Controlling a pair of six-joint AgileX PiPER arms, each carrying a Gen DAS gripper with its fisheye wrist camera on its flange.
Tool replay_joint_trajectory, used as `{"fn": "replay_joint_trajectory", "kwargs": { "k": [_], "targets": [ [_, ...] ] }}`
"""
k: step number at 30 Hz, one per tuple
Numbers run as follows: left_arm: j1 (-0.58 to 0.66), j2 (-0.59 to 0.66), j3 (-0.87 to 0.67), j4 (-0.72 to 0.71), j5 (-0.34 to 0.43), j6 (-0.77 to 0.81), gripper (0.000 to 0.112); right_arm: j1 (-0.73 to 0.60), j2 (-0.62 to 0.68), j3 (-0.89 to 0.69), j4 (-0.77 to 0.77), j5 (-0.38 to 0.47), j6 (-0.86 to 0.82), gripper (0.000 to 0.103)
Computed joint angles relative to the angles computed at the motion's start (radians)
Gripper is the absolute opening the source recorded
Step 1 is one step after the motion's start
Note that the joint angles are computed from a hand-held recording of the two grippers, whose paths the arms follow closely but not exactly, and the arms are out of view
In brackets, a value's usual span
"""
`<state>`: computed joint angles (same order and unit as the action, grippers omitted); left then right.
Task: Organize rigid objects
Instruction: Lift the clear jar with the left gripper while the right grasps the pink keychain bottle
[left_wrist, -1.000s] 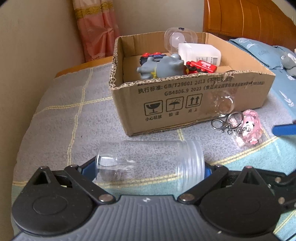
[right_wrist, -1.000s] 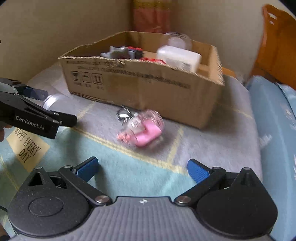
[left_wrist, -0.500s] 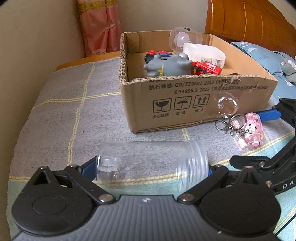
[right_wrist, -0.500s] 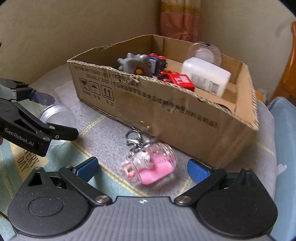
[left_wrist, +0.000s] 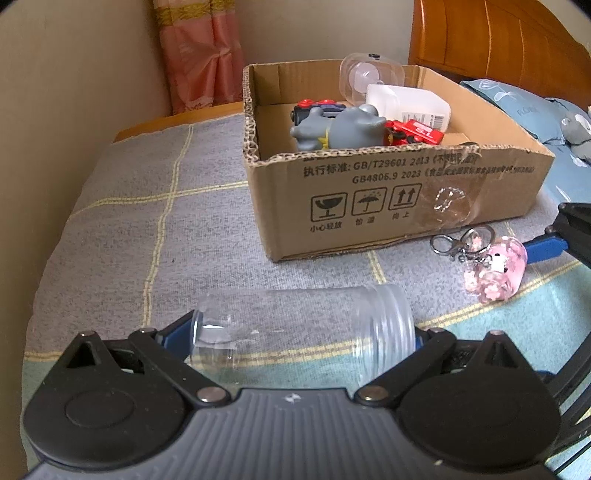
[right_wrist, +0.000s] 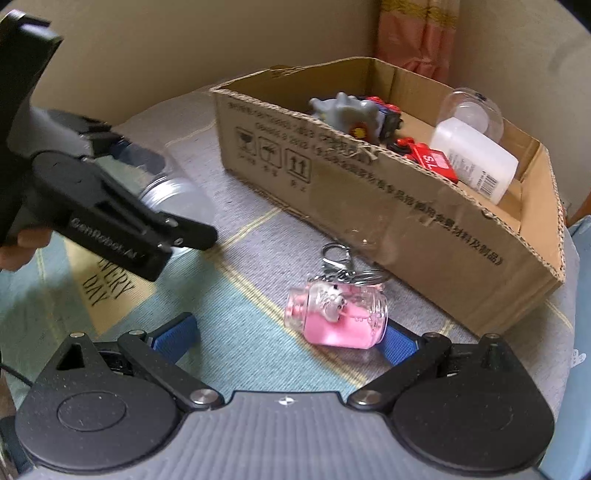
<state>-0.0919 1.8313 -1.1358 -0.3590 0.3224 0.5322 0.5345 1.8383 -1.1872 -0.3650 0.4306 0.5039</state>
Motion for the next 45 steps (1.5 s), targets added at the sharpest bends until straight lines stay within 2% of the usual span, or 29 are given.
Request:
{"fn": "replay_joint_trajectory", "kwargs": {
  "k": [4,7,16,18,20,27,31,37,45],
  "targets": [
    [0.002,-0.001,-0.002,-0.001,0.004,0.009,0.1,0.005,-0.002,0.006,-0.082,-0.002,0.093,0.103],
    [0.001,-0.007,0.003,-0.001,0.002,0.024,0.1,0.002,-0.006,0.009,-0.138,-0.008,0.158,0.098],
    [0.007,-0.045,0.034,-0.091,-0.014,0.152,0.1,0.013,-0.006,0.005,-0.252,0.011,0.269,0.071],
    [0.007,-0.058,0.049,-0.115,-0.019,0.191,0.1,0.019,-0.01,0.005,-0.268,0.024,0.298,0.061],
    [0.009,-0.071,0.063,-0.145,-0.02,0.24,0.1,0.026,-0.014,0.008,-0.28,0.039,0.329,0.058],
    [0.018,-0.109,0.115,-0.197,-0.025,0.357,0.1,0.061,-0.052,0.052,-0.319,0.077,0.453,0.057],
    [0.015,-0.104,0.118,-0.119,-0.039,0.267,0.1,0.081,-0.077,0.089,-0.353,0.079,0.526,0.057],
    [0.038,-0.109,0.123,-0.201,-0.015,0.297,0.097,0.09,-0.087,0.102,-0.384,0.077,0.572,0.059],
    [0.041,-0.111,0.121,-0.231,-0.009,0.312,0.096,0.084,-0.068,0.077,-0.4,0.078,0.585,0.059]
  ]
}}
